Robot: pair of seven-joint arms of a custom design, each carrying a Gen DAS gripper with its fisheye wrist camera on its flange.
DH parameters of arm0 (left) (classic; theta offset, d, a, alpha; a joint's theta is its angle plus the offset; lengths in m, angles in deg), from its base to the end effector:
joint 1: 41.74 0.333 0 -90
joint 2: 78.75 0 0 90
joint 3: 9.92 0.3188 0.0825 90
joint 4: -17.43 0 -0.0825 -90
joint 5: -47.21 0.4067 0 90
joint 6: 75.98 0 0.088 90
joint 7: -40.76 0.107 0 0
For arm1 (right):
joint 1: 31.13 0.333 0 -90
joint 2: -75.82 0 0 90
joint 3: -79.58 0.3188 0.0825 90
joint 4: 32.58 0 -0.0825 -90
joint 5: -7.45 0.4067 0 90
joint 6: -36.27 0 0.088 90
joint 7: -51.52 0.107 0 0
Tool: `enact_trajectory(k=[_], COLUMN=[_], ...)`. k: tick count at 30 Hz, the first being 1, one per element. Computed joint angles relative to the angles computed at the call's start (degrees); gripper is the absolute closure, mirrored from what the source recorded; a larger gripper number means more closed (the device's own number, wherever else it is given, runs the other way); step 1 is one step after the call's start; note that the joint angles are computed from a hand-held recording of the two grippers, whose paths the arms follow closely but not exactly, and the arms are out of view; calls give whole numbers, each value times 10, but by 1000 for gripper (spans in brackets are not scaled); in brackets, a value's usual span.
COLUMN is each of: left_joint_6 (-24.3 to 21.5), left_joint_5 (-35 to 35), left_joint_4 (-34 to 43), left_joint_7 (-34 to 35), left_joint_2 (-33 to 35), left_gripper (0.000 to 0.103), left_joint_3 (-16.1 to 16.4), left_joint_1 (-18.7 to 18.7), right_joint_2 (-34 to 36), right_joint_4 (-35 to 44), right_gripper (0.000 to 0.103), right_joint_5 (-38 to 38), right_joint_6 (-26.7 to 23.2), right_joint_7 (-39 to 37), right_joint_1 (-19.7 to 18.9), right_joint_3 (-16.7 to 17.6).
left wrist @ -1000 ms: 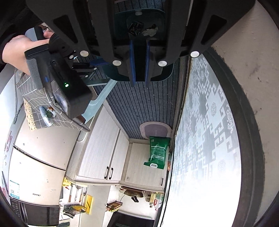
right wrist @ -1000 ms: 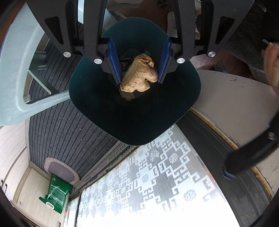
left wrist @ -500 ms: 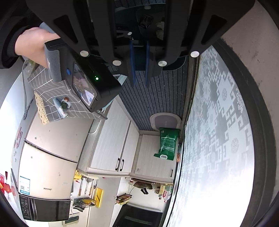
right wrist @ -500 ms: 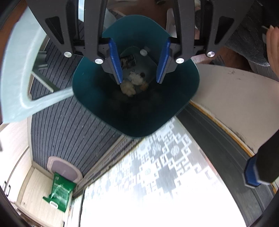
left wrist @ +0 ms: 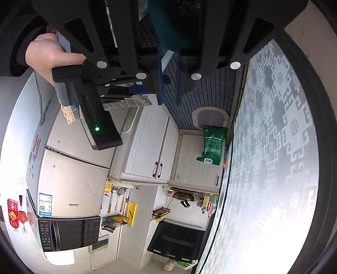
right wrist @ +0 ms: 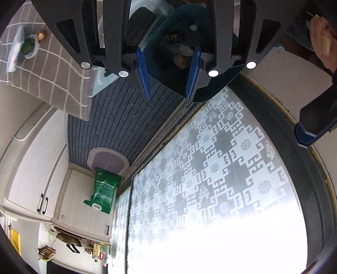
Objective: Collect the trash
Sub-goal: 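Grasp the blue-and-white tissue pack with the right tool while the left tool grasps the other walnut shell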
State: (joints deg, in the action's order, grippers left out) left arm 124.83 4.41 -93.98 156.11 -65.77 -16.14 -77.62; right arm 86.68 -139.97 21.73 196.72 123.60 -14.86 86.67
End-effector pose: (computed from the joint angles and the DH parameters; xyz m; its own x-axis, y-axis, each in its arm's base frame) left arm 0.5338 -0.3644 0.4963 -0.3941 -0.8967 0.2016 -0.3734 -0.0442 -0.9266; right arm 0.6259 0.2521 0.4899 0.4953 -0.8682 -0.0309 -0.6437 -0.3428 -0.6842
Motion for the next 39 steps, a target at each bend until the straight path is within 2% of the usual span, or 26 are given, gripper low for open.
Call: enact_trajectory(k=[1, 4, 8, 10, 12, 14, 18, 21, 26, 31, 34, 39], left_joint_6=[-9, -29, -63, -79, -97, -120, -176, -217, -281, -325, -344, -381], left_joint_5=[-5, -37, -51, -41, -32, -17, 27, 63, 111, 159, 182, 216], left_joint_4=[13, 53, 103, 121, 144, 167, 213, 249, 317, 374, 400, 446], left_joint_7=[7, 40, 41, 31, 17, -2, -46, -76, -121, -176, -196, -214], left_joint_2=[6, 29, 63, 77, 96, 113, 151, 180, 226, 265, 281, 307], left_gripper=[91, 91, 87, 84, 82, 79, 73, 65, 65, 63, 62, 57], left_joint_3=[5, 48, 123, 145, 185, 193, 229, 240, 229, 228, 215, 180], left_joint_1=[-5, -54, -125, -147, -181, -186, -213, -218, -201, -193, -181, -152], right_joint_2=[-3, -17, -37, -56, -72, -90, -114, -123, -123, -117, -111, -100], right_joint_4=[-1, -12, -23, -37, -53, -69, -88, -101, -116, -131, -137, -139], right_gripper=[68, 68, 67, 64, 55, 54, 42, 40, 34, 34, 34, 47], right_joint_5=[1, -11, 12, 40, 57, 86, 128, 141, 145, 103, 80, 54], right_joint_6=[3, 19, 18, 25, 37, 43, 45, 41, 26, 10, 11, 13], right_joint_7=[-2, -6, -31, -63, -84, -110, -157, -180, -194, -191, -187, -189], right_joint_1=[-3, -11, -33, -43, -49, -57, -67, -73, -88, -100, -105, -108], right_joint_3=[-2, -13, -17, -18, -25, -34, -56, -71, -86, -88, -88, -84])
